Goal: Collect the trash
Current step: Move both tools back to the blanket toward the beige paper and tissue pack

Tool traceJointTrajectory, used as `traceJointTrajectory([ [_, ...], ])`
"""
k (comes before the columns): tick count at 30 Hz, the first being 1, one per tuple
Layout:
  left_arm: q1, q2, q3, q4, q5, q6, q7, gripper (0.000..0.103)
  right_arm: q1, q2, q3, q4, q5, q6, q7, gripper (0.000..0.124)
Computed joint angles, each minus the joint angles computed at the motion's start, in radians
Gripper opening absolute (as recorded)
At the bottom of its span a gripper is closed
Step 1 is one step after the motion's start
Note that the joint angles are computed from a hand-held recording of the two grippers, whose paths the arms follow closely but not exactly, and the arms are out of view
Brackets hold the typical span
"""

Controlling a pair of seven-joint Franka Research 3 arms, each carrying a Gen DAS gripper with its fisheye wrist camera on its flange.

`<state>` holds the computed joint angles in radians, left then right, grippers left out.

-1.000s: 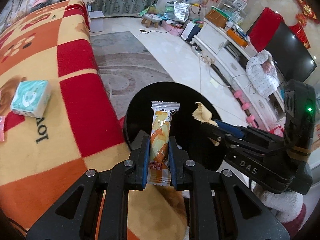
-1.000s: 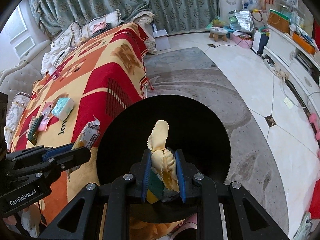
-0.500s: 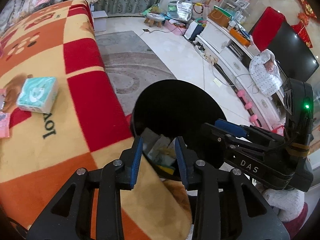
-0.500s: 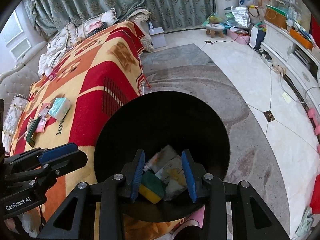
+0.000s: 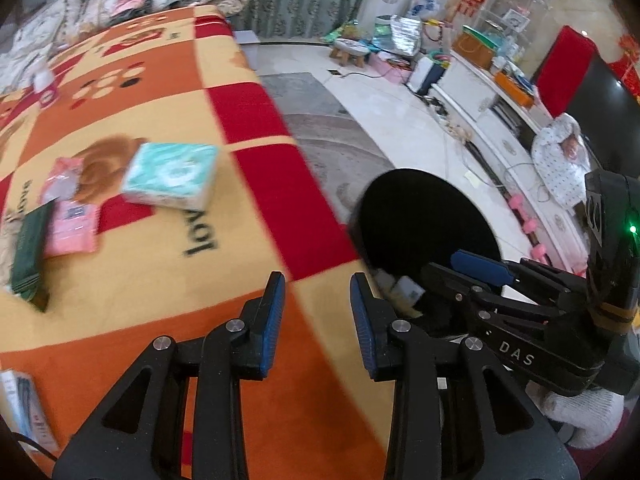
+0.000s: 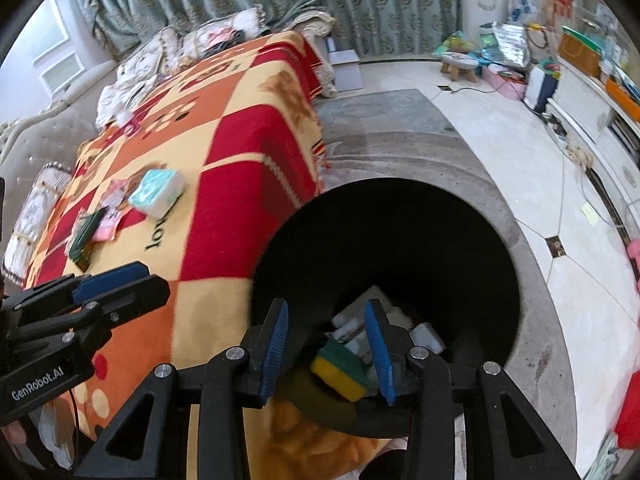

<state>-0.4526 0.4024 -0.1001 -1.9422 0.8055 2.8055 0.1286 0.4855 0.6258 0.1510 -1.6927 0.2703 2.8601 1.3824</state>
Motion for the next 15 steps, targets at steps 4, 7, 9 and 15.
traceJointTrajectory([
  [4,0.008,-0.062,0.019,-0.085,0.034,-0.005,-0.060,0.032,0.020,0.021,0.014,0.032,-0.009,-0.030,-0.011,0.039],
  [7,0.030,-0.117,0.019,-0.152,0.066,-0.019,-0.112,0.032,0.041,0.036,0.018,0.059,-0.017,-0.049,-0.016,0.039],
  [9,0.055,-0.162,0.017,-0.206,0.093,-0.020,-0.151,0.032,0.054,0.051,0.027,0.086,-0.020,-0.064,-0.024,0.039],
  [15,0.151,-0.283,-0.015,-0.339,0.141,-0.050,-0.216,0.032,0.096,0.089,0.033,0.158,-0.034,-0.105,-0.039,0.040],
])
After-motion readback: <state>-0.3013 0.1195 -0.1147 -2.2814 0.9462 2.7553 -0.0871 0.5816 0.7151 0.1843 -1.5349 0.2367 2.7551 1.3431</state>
